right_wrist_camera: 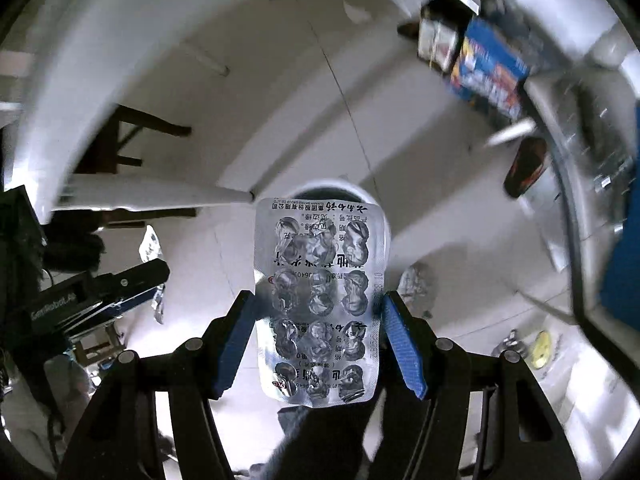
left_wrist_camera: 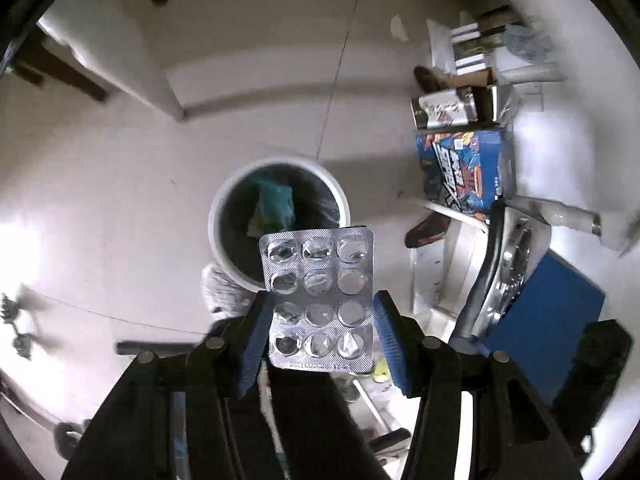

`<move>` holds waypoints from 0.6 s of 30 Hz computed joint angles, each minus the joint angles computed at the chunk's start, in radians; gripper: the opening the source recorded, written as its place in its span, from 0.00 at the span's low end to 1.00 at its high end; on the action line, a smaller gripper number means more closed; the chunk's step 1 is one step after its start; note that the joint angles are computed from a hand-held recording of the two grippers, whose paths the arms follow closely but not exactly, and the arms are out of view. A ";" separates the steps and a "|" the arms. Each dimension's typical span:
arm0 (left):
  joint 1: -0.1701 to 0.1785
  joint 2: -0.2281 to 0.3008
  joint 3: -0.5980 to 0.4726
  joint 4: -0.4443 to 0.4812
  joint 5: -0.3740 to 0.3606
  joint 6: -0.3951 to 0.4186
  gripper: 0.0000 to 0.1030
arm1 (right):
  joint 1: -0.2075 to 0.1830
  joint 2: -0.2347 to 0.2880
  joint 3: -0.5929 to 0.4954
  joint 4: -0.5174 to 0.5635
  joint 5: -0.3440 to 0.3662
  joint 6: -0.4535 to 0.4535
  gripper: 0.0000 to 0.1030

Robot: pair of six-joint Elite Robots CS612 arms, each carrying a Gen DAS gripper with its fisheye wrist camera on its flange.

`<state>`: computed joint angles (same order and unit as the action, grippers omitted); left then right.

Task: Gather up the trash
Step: 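Carry both blister packs over the trash bin and open both tools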

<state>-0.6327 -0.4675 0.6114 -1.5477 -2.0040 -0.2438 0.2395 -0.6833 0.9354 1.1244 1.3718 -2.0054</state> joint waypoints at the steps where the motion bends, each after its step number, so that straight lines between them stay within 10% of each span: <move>1: -0.001 0.014 -0.001 -0.001 0.001 -0.002 0.48 | -0.001 0.011 0.011 -0.019 -0.005 0.003 0.65; 3: -0.003 0.036 0.006 -0.008 0.002 -0.008 0.48 | -0.008 0.043 0.037 -0.072 -0.036 -0.004 0.65; 7: -0.013 0.050 0.054 -0.052 0.070 -0.004 0.93 | -0.024 0.102 0.079 -0.176 -0.139 -0.004 0.77; 9: -0.019 0.043 0.076 -0.062 0.134 0.010 0.96 | -0.027 0.128 0.090 -0.207 -0.177 -0.009 1.00; 18: -0.053 -0.039 0.212 -0.152 0.413 0.071 0.98 | 0.008 0.215 -0.030 0.002 -0.037 -0.160 1.00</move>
